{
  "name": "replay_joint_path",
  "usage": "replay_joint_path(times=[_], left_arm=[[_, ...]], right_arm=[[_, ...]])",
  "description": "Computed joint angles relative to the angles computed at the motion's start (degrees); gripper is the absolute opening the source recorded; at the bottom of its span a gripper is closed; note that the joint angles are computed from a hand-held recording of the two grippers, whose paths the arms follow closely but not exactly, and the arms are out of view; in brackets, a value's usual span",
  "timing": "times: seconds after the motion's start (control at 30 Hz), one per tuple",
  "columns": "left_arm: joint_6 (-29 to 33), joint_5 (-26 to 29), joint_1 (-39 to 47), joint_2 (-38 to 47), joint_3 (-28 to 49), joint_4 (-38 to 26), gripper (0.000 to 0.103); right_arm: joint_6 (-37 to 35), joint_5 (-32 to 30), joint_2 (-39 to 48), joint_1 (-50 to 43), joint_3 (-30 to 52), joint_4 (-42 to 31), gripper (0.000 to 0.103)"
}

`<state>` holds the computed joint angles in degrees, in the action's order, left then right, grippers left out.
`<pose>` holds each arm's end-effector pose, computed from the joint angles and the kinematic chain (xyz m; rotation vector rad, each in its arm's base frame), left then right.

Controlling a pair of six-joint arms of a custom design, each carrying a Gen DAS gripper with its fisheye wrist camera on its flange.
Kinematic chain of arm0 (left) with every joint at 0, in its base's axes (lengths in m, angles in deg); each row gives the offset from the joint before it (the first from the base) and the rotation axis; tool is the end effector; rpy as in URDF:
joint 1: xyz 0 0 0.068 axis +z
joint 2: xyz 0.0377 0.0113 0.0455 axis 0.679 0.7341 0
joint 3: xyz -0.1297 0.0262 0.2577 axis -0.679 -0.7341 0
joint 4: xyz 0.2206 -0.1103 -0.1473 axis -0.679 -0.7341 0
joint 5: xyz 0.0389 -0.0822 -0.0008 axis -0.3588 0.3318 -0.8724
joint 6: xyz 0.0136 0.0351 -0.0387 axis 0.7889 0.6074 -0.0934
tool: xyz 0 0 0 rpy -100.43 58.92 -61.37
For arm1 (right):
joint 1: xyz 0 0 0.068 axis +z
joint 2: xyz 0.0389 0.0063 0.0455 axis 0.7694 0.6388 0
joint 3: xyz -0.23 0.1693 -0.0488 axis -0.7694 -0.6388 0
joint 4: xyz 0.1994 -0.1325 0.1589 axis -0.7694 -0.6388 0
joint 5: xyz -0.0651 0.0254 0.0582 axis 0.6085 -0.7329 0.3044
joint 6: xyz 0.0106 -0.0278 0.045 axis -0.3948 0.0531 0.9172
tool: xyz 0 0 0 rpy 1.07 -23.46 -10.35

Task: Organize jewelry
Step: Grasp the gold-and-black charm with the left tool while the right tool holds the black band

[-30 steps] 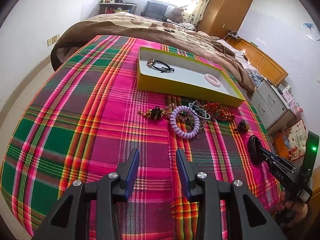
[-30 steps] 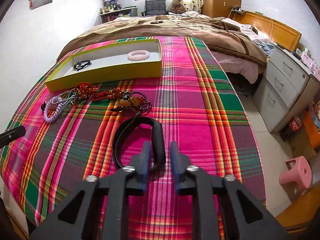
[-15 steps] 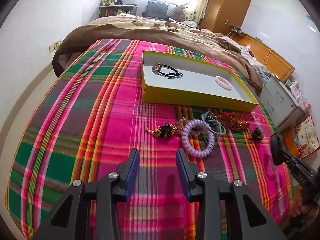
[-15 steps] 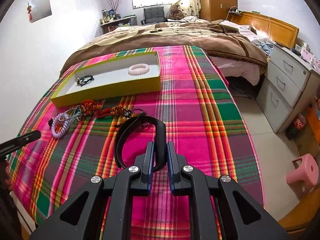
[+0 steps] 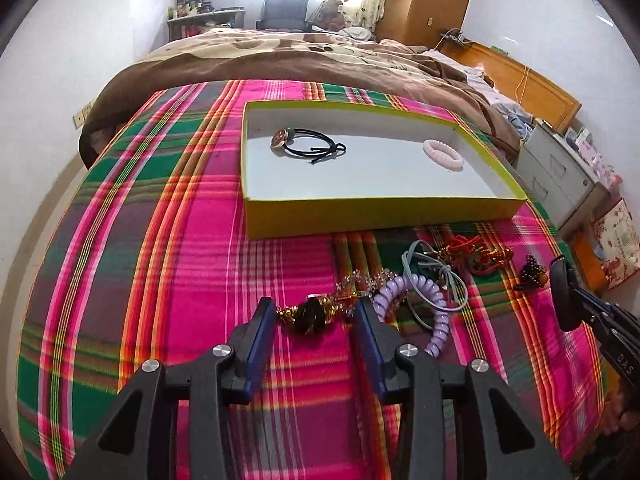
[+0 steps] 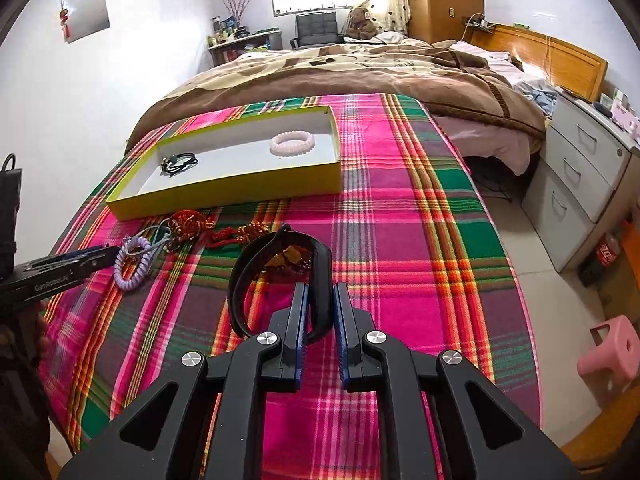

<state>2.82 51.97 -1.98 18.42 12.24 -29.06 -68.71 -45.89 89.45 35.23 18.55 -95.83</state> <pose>0.1956 -0.1711 0.1263 -0.3946 2.4747 -0.0575 0.2439 -0.0470 0.1356 -0.5161 2.3778 0.3401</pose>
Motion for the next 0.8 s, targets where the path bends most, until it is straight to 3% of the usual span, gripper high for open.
replay_joint_path(times=[0.17,0.27,0.57,0.8], left_arm=[[0.03,-0.82,-0.67,0.19,-0.3,0.52,0.04],[-0.16,-1.38,-0.75,0.34,-0.22,0.02,0.032],[-0.89,-2.19,-1.51,-1.2,-1.32,-0.54,0.025],[-2.8,-3.67,-3.2,-3.22,-2.4,-1.86,0.024]], right_arm=[[0.03,0.02,-0.32,0.5,-0.1,-0.23,0.013],[0.11,0.16,-0.52,0.85,-0.12,-0.33,0.013],[0.38,0.25,-1.16,1.04,-0.29,-0.48,0.013],[0.21,0.06,-2.3,1.06,-0.5,-1.29,0.013]])
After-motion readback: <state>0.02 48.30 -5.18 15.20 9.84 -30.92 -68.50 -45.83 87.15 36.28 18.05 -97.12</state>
